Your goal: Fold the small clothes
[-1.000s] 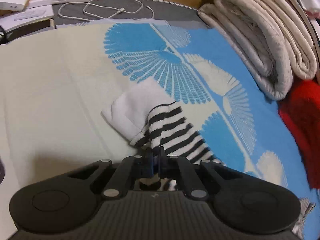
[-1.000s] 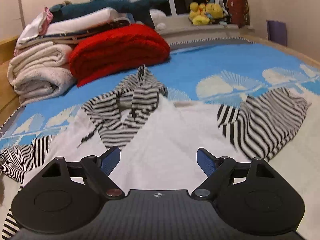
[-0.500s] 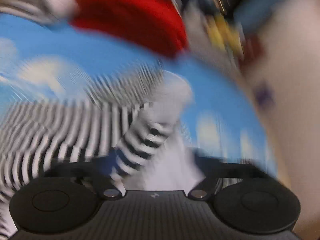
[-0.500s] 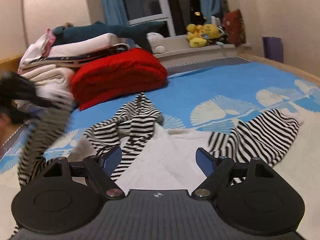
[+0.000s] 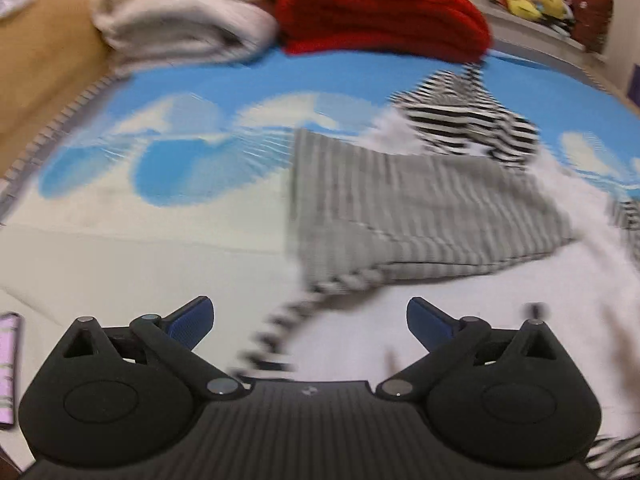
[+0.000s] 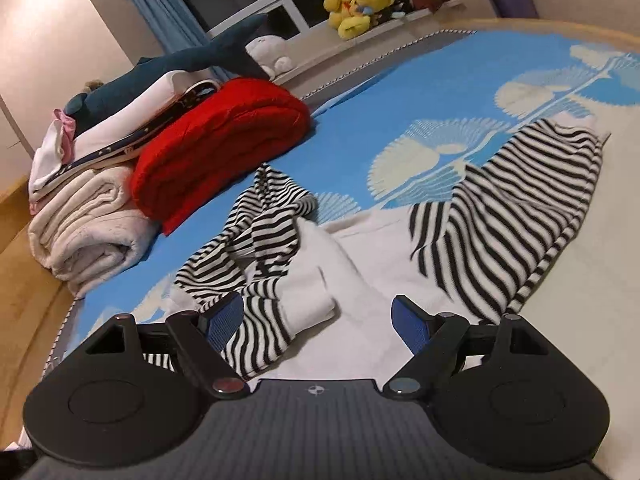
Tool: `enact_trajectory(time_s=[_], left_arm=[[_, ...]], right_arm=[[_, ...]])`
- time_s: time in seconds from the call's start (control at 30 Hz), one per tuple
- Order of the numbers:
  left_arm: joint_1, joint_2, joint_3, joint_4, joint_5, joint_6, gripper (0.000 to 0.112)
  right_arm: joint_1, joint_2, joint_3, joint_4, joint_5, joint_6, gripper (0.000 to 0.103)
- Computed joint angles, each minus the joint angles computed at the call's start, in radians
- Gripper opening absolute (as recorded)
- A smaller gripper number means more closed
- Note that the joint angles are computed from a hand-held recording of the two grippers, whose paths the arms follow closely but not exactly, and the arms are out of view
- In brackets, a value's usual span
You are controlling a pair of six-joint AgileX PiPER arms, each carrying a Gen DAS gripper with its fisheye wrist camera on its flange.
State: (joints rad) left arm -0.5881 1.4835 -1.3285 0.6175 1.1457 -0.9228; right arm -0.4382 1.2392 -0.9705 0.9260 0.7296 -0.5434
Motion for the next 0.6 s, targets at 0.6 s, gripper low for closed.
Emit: enact_trajectory(time_s=[0.6], left_arm=[[0.322, 0.109, -0.029, -0.224, -0.195, 0.19, 0.103]], right_arm=[[0.185, 0.477, -0.265, 0.079, -0.125, 0.192, 0.082]])
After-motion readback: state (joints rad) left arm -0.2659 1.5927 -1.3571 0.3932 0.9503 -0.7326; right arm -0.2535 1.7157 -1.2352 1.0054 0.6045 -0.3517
